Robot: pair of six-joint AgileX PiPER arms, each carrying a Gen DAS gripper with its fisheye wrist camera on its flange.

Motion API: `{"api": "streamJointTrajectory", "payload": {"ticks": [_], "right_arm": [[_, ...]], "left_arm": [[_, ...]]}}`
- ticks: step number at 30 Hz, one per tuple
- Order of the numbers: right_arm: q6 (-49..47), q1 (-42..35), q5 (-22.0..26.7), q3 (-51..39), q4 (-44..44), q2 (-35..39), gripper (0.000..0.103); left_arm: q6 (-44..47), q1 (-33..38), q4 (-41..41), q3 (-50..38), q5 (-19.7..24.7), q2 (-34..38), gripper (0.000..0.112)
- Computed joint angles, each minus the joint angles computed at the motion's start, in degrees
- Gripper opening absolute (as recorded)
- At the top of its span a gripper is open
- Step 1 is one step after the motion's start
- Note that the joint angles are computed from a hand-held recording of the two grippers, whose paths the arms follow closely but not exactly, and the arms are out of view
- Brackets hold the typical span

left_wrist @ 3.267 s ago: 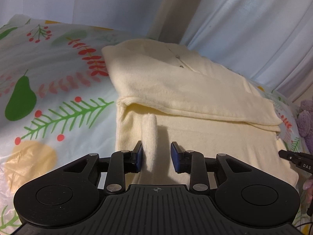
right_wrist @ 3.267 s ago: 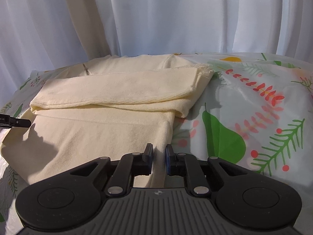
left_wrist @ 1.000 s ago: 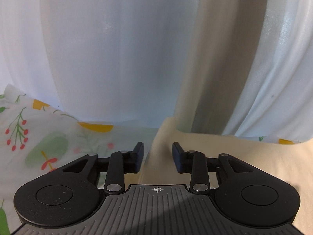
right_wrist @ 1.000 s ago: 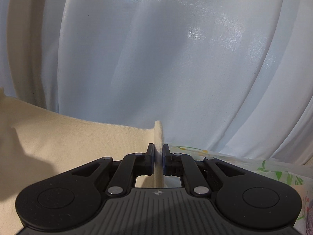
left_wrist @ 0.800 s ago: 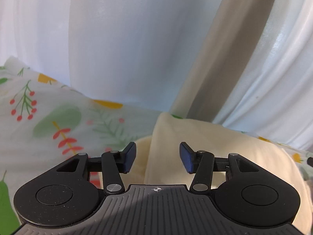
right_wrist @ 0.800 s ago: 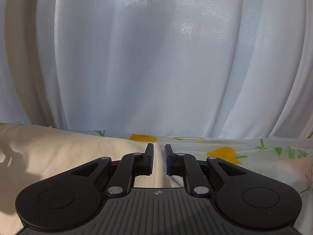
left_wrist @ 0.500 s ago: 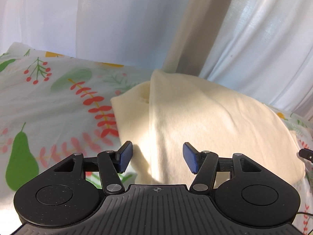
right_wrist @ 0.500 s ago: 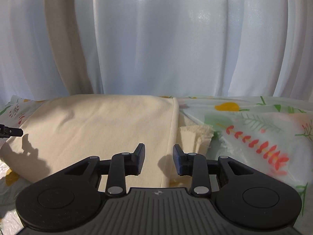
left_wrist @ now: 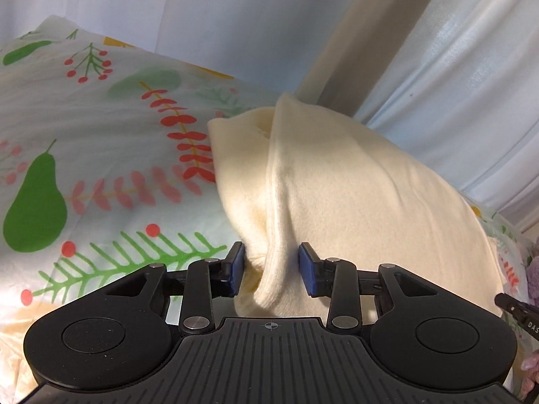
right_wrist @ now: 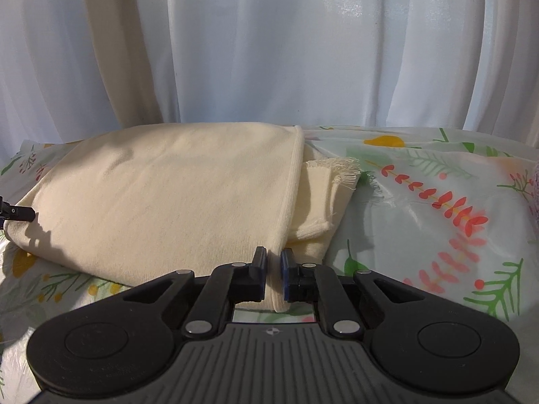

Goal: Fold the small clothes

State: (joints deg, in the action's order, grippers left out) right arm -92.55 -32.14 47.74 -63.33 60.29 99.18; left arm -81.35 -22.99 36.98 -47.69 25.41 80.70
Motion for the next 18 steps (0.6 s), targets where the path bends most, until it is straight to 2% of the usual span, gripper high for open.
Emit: {"api": "streamJointTrajectory", "payload": {"ticks": [3, 7, 12, 18], "right_arm": [[-2.57, 0.11, -1.66, 1.41, 1.44, -0.7, 0.006], [-1.67, -0.32, -1.07, 1.2, 1.69, -0.5, 0.006], [-2.02, 0.39, -2.87, 1.48, 1.59, -0.81, 0.006], [-0.75, 0.5, -2.41, 0.42, 0.1, -0.13, 0.006]], "left_arm": [[0.29, 0.12, -0.83, 0.09, 0.23, -0.57, 0.031], [0.29, -0.91, -0.81, -0.72, 2.3, -0.72, 0.028], [1.49, -1.4, -1.7, -1.55, 3.77, -0.84, 0.027], [3.67, -0.7, -4.44, -1.58, 3.91, -1.37, 0.027]]}}
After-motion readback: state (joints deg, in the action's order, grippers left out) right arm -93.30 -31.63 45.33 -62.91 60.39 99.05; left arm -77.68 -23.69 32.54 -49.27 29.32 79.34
